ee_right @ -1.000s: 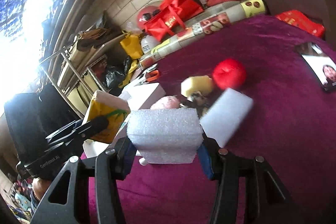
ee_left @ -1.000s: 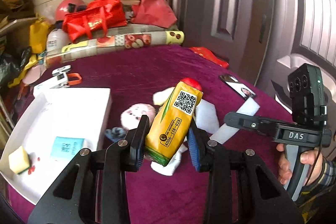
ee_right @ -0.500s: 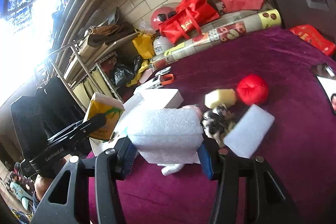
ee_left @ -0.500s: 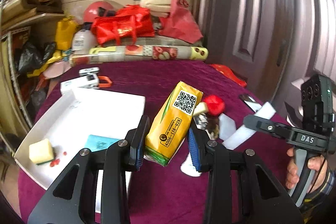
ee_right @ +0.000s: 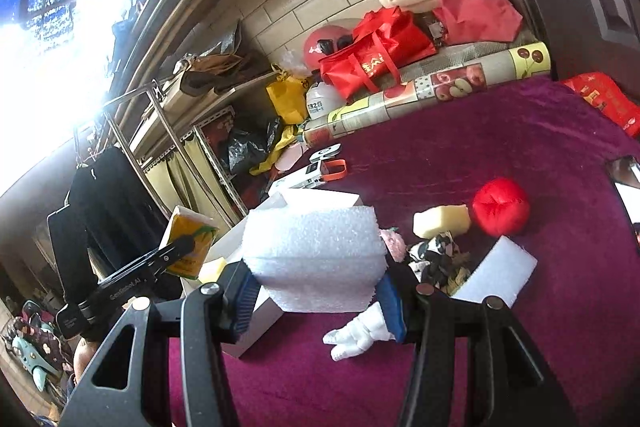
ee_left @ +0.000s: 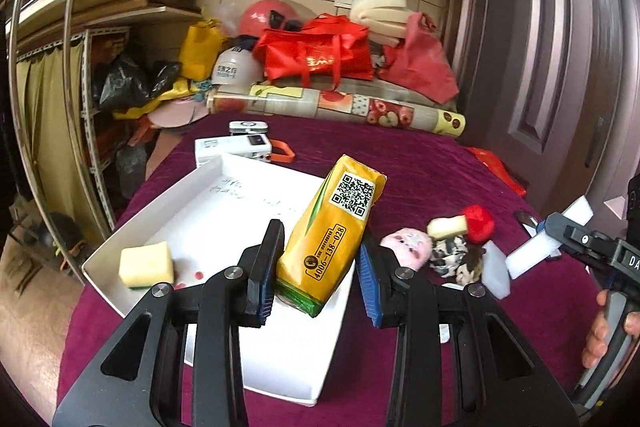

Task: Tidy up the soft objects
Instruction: 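Carry the juice box and foam block into the white tray and open both tools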

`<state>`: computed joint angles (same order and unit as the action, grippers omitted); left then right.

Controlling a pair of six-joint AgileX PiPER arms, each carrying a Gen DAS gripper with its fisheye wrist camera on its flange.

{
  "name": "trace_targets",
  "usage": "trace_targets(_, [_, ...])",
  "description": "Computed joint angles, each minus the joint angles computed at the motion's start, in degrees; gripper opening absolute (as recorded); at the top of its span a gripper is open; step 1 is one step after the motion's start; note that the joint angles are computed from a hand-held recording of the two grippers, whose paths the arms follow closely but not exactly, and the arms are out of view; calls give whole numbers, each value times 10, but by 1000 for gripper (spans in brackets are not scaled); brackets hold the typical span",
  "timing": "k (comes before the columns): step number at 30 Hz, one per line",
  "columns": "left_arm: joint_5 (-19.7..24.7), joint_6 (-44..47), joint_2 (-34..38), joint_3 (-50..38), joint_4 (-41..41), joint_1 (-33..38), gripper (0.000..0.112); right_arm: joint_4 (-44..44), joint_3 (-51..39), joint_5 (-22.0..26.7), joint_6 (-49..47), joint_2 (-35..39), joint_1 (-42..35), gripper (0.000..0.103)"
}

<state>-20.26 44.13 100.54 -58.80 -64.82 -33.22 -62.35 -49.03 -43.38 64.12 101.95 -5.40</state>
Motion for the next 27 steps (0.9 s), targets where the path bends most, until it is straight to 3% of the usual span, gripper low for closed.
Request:
trace_targets(12, [-23,-33,-22,35,19,34,35,-16,-53,54,24,0,63,52])
trace_targets(17, [-41,28,-19,21,-34,61,35,-79,-123,90,107,24,97,52])
trace_targets(27, [-18,122,49,-49,-115,94,35,-251,-293,152,323,136,162,52])
